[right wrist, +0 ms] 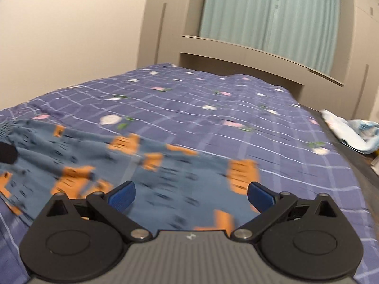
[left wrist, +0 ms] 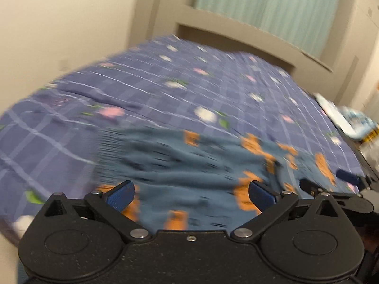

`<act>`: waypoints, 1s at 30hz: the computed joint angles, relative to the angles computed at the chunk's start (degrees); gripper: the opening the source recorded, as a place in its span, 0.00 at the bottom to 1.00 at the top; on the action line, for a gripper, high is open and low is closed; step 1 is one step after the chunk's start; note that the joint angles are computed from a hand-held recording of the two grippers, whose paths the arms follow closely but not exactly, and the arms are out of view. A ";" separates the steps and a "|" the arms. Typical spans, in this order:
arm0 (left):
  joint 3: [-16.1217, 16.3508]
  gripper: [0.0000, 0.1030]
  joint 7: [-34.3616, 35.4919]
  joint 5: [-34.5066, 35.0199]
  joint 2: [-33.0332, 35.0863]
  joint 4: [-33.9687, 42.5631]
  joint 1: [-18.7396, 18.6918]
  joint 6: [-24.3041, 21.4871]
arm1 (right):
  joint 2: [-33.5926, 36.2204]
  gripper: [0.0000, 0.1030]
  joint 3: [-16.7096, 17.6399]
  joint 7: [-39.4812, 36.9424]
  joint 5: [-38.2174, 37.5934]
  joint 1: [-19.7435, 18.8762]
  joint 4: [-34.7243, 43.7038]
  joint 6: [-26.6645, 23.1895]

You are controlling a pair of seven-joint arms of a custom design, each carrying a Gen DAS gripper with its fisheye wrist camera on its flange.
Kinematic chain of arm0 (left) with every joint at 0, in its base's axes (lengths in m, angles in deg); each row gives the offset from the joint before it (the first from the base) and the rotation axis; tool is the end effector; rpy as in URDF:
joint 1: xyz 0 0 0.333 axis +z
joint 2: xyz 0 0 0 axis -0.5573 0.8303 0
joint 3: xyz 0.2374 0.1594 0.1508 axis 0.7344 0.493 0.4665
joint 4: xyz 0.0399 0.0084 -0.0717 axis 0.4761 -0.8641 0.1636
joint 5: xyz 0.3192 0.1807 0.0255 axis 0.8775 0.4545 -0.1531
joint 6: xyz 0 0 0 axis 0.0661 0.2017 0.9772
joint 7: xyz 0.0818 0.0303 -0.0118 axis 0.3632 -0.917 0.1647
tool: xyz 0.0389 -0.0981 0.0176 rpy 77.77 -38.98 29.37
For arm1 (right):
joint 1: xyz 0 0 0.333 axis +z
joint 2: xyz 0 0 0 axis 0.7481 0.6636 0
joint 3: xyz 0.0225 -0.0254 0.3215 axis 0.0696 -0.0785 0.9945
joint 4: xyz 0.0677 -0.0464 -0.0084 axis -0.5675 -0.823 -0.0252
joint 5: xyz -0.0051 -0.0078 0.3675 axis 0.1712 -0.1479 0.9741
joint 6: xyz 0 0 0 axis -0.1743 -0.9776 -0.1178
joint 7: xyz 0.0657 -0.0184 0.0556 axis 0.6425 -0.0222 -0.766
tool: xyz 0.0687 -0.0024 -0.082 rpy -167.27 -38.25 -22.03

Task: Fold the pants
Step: 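Open both grippers and move back over the folded pants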

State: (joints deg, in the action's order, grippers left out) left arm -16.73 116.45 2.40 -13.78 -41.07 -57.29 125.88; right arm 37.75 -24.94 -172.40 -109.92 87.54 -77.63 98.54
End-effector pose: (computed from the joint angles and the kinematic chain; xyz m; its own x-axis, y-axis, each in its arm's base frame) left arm 0.5876 -0.3634 0.3085 -0.1790 -0.9553 0.2354 -0.6352 -0.0705 -0.7691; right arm 0.6130 0.3848 0.2711 -0.0776 -0.9798 0.1841 -0.5123 -0.1192 -0.8505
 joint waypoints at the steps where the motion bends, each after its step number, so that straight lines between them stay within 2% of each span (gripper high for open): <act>1: 0.72 0.99 -8.08 6.45 -1.43 -4.53 0.55 0.43 | 1.36 1.00 0.50 -1.51 1.33 -0.19 2.05 -0.62; 2: 0.50 0.99 -15.50 12.87 -2.29 -8.54 1.76 1.55 | 2.78 1.00 0.82 -3.18 3.08 -0.21 4.15 -1.45; 4: 0.37 0.99 -22.06 18.18 -2.51 -11.57 3.20 2.66 | 5.29 1.00 0.92 -6.03 6.97 -0.05 7.62 -2.76; 8: 3.54 0.99 -24.49 16.51 -1.88 -10.77 2.81 -0.84 | 7.53 1.00 -1.12 -7.57 10.98 1.84 9.69 -4.31; 14: 13.34 0.99 -19.78 5.45 -0.57 -5.15 -3.49 -7.28 | 8.50 1.00 -2.87 -9.17 13.50 2.89 10.44 -3.98; 18: 15.30 0.99 -23.04 7.46 -0.60 -6.00 -4.46 -8.69 | 8.93 1.00 -3.59 -9.98 14.19 3.56 10.78 -4.44; 22: 22.85 0.99 -23.61 3.62 -0.66 -5.23 -9.70 -12.23 | 8.88 1.00 -4.00 -9.66 14.39 3.71 10.52 -3.80; 24: 23.00 0.99 -25.00 4.89 -0.74 -5.65 -9.78 -12.26 | 8.89 1.00 -4.14 -9.56 14.40 3.75 10.49 -3.65; 25: 25.02 0.99 -25.97 4.68 -0.72 -5.75 -11.16 -13.21 | 8.89 1.00 -4.19 -9.56 14.42 3.77 10.49 -3.62; 28: 26.52 0.99 -28.45 6.23 -0.86 -6.47 -12.15 -13.81 | 8.75 1.00 -4.31 -9.42 14.38 3.84 10.25 -3.47; 29: 29.27 0.99 -30.36 6.53 -0.78 -6.74 -14.01 -15.08 | 8.75 1.00 -4.35 -9.29 14.32 3.83 10.22 -3.37; 30: 30.56 0.99 -31.77 7.21 -0.70 -6.98 -14.89 -15.62 | 8.73 1.00 -4.37 -9.18 14.26 3.85 10.17 -3.33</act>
State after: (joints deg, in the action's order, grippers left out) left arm 13.83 84.68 9.61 -14.48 -48.06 -72.18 110.26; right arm 46.49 -29.31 -181.58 -95.65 91.39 -67.46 95.21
